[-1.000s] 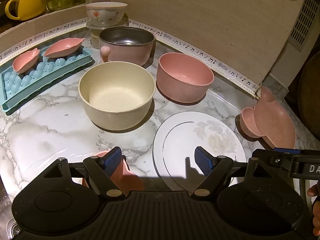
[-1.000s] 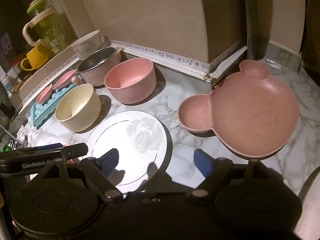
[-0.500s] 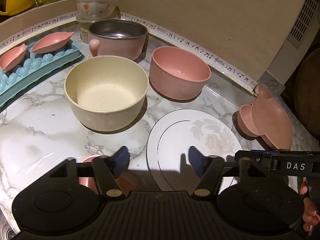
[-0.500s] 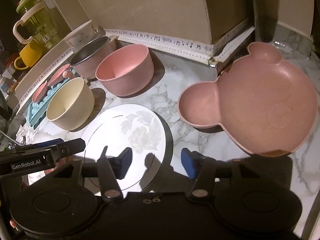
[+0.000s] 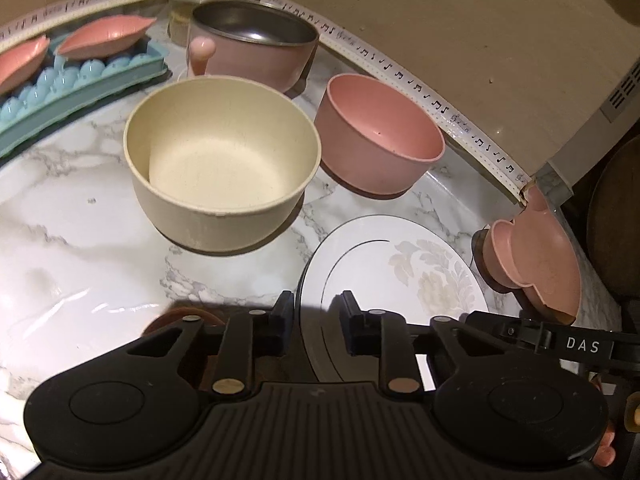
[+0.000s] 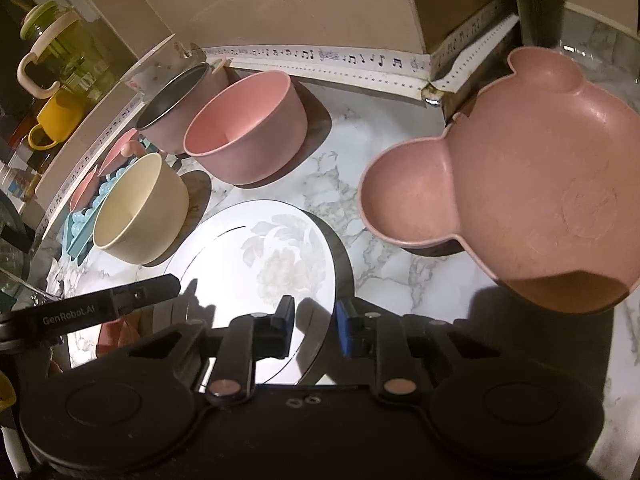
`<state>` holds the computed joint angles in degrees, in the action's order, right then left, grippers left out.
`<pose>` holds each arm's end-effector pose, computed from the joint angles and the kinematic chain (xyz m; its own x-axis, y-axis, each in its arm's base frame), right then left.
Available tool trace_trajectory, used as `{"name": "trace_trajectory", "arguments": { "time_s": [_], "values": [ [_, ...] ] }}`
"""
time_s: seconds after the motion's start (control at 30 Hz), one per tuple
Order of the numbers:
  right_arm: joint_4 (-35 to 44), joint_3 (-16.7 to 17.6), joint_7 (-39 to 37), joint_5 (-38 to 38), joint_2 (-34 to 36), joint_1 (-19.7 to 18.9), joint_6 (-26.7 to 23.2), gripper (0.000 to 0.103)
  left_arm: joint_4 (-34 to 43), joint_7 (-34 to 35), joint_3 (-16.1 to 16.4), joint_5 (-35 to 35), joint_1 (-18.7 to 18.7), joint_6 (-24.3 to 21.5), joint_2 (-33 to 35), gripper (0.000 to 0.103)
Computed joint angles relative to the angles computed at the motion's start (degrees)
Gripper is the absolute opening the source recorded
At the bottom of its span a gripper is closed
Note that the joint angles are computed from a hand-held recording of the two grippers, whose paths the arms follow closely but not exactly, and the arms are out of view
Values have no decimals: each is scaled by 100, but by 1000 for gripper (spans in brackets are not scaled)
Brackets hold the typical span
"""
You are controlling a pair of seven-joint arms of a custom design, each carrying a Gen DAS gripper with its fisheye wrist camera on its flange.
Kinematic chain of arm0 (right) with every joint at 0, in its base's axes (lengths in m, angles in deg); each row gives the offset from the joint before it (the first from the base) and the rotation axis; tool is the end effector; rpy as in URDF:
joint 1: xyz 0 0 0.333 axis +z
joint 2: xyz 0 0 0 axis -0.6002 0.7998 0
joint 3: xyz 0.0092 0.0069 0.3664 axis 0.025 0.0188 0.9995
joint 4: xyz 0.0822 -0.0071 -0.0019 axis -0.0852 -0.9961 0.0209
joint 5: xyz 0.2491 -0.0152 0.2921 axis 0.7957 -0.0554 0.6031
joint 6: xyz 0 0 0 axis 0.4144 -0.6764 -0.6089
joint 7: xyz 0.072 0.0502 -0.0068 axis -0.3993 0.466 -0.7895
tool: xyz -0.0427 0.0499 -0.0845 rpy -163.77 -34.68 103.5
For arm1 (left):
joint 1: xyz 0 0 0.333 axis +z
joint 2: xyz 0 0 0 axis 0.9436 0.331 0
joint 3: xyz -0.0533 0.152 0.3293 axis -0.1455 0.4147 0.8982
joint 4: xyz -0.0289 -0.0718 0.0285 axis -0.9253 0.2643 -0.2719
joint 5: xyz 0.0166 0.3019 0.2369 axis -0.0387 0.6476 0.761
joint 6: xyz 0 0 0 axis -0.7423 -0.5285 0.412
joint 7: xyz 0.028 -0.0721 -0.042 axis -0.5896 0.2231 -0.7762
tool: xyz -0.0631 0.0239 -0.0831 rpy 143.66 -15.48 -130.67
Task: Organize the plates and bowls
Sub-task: 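Reach both grippers to the white floral plate and close on its rim, then carry the floral plate with both grippers and lower it onto the white rimmed plate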
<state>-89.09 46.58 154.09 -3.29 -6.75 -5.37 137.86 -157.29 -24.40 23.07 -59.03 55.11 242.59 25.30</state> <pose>0.4262 0.2457 0.4454 0.1418 -0.8912 -0.4310 -0.8775 0.0884 -0.4714 0.4410 -0.2711 0.4363 -0.0280 -0.9378 0.3462 -0.8472 -0.1615 -0.5061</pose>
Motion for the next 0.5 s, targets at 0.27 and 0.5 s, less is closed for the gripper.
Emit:
{"name": "trace_trajectory", "arguments": {
  "time_s": [0.27,0.5],
  "values": [
    [75,-70,-661,968,-10,-32,-248,10,-42,1052,9,-1423,-165,55,-15,13],
    [40,70,-342,702,-36,-192,-264,8,-43,883,-34,-1284,-139,-15,-74,13]
  ]
}}
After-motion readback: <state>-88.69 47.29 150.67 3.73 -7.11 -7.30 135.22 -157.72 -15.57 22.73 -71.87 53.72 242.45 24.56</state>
